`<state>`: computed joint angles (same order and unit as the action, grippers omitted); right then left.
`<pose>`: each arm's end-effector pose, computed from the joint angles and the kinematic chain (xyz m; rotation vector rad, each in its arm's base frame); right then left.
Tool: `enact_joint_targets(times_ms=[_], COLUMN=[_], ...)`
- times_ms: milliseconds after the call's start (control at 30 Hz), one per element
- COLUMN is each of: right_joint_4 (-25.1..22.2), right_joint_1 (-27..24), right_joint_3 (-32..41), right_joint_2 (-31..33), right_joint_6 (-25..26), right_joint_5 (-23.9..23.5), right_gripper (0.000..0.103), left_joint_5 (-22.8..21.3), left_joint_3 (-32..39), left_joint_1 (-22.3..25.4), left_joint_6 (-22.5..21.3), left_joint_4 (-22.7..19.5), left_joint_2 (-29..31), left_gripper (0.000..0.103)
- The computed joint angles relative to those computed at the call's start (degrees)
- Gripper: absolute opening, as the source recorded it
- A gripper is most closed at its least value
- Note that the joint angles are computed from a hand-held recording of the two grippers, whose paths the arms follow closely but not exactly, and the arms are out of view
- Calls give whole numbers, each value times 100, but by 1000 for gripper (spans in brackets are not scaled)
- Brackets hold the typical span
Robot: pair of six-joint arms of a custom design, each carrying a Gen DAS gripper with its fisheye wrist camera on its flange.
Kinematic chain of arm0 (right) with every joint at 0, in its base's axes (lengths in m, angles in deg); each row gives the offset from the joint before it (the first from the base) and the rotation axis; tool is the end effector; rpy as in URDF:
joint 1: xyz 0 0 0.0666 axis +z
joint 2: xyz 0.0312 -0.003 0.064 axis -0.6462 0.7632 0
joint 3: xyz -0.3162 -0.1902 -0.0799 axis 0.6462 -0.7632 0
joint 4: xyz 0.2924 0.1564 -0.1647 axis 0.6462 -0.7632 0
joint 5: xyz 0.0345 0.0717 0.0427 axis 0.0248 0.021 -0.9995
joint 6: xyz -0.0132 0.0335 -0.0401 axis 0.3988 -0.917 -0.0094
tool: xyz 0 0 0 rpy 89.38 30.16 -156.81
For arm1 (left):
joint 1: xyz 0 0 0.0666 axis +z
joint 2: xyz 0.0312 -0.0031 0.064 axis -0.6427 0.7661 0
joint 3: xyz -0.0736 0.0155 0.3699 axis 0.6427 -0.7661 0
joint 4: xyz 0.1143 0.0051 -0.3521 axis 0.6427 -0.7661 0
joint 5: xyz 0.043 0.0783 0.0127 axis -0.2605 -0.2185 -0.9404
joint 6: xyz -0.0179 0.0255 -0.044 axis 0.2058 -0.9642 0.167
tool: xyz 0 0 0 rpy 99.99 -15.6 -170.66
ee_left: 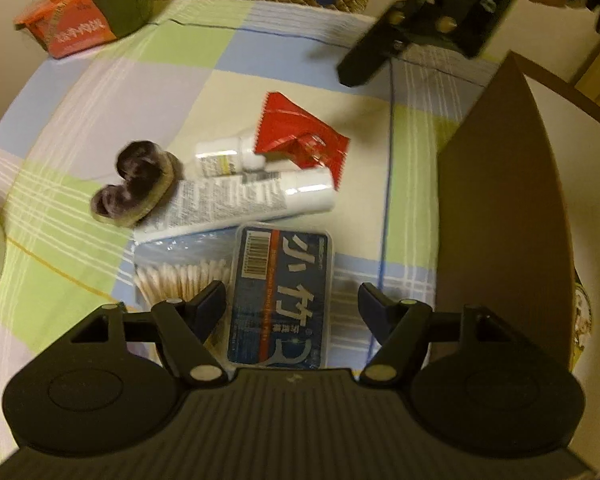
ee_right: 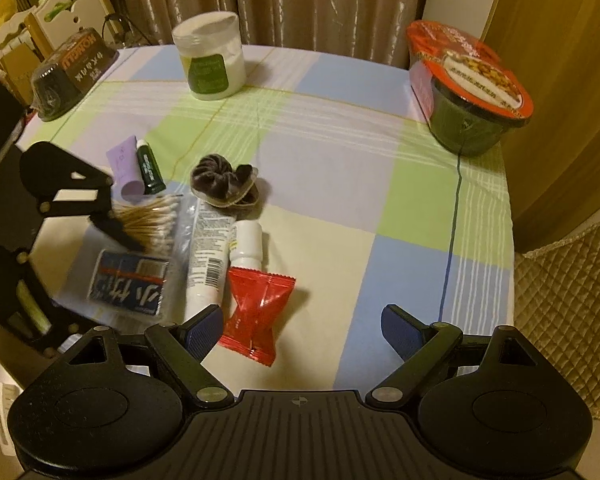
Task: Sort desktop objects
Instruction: 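Grasp the blue toothpick box with the left tool while the right tool grasps the red candy packet, then carry the blue toothpick box and red candy packet over the white box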
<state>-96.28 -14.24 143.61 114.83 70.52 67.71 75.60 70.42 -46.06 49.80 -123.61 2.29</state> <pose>0.4577 0.2267 0.4067 -0.8452 2.5930 0.2178 0.3750 -0.0496 0.3503 1.1120 2.5846 -0.2552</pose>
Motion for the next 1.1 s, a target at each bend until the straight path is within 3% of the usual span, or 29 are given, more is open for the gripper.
enact_joint_targets(times_ms=[100, 233, 333, 800, 833, 867, 933, 967, 1100], right_joint_4=[8, 27, -28, -312, -332, -351, -453, -471, -381], right_joint_1=[-18, -5, -9, 36, 44, 47, 39, 46, 80], right_joint_3=[-19, -39, 21, 403, 435, 465, 558, 578, 547], right_joint_2=[57, 160, 294, 816, 858, 901, 1012, 1034, 945], right_joint_6=[31, 77, 127, 54, 22, 10, -17, -32, -27], right_joint_5=[-9, -45, -168, -594, -585, -585, -665, -643, -548], right_gripper=[89, 89, 64, 63, 61, 48, 38, 29, 25], left_joint_5=[-16, -114, -159, -94, -95, -90, -89, -87, -93], left_joint_3=[2, -65, -93, -79, -89, -99, -118, -134, -161], left_joint_1=[-46, -78, -148, -97, -97, -89, -65, -53, 3], left_joint_6=[-150, 20, 189, 456, 489, 527, 602, 656, 848], left_joint_4=[-220, -92, 15, 188, 207, 225, 260, 276, 316], left_joint_2=[5, 40, 80, -134, -148, -159, -190, -220, -337], left_gripper=[64, 59, 56, 54, 54, 54, 54, 54, 54])
